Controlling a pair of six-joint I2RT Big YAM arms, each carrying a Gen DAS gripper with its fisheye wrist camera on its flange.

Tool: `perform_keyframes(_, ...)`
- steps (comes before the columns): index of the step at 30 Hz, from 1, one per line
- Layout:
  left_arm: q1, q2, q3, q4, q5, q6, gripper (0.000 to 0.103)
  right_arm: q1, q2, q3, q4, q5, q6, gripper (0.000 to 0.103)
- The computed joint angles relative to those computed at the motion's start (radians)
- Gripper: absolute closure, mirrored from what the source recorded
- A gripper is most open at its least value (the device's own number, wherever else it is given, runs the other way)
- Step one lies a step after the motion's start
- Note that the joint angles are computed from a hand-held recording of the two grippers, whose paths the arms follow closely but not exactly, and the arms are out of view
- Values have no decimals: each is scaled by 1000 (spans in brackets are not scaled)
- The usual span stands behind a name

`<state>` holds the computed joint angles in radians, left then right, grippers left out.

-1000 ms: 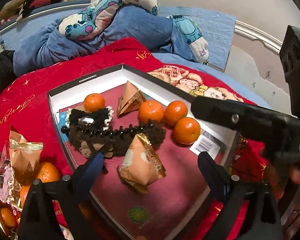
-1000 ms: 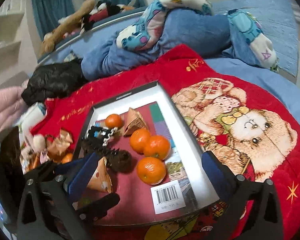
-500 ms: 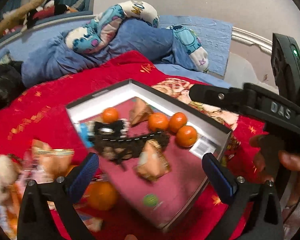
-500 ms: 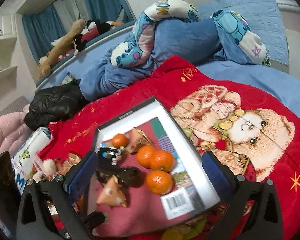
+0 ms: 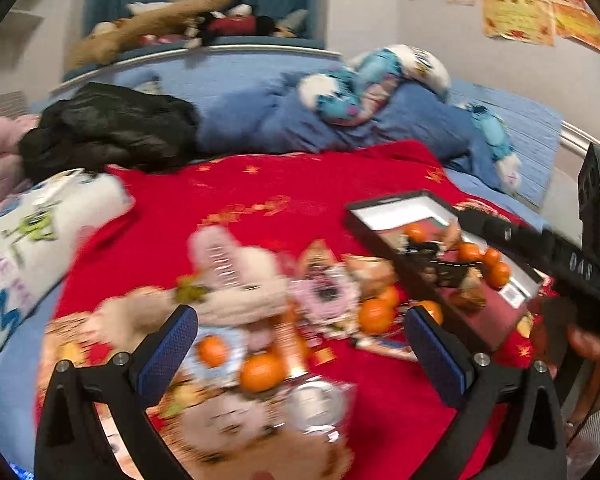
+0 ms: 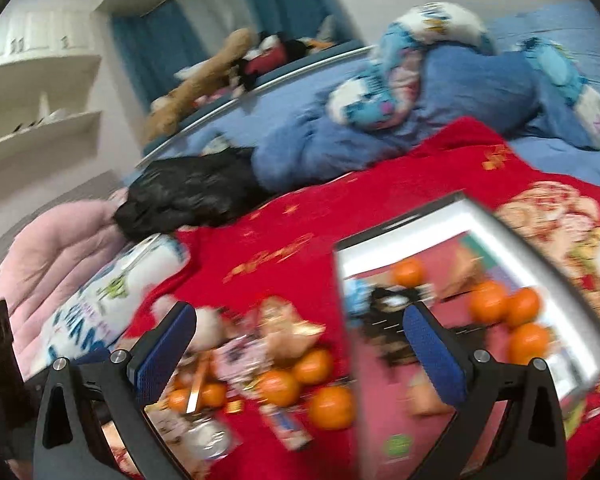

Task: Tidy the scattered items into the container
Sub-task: 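Move both tools back from the box to the pile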

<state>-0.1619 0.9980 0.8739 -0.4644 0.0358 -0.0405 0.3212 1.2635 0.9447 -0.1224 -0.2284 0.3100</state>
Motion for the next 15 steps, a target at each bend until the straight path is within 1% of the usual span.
perform_keyframes(1, 18, -17, -10, -5, 0, -1, 0, 25, 6, 3, -7, 1, -23, 0)
perform_keyframes(3, 49, -36, -19, -17, 27, 9, 0, 66, 14, 10, -36, 20, -76, 0)
perform_keyframes(5, 73, -55, -32, -17, 24, 20, 0, 87, 17, 17, -57, 11, -112, 0)
perform_keyframes(8, 102, -66, -35, -30, 35, 27, 0, 97, 10, 5, -47, -4, -122, 0)
perform_keyframes(11, 128, -63, -35, -37, 37, 39, 0, 93, 17, 2, -47, -29, -108, 0)
perform_keyframes(14, 152, -58, -40, -36, 30, 58, 0, 94, 26, 3, -42, -15, -110, 0)
perform_keyframes(15, 165, -60, -46, -26, 25, 59, 0, 93, 29, 6, -47, -12, -121, 0)
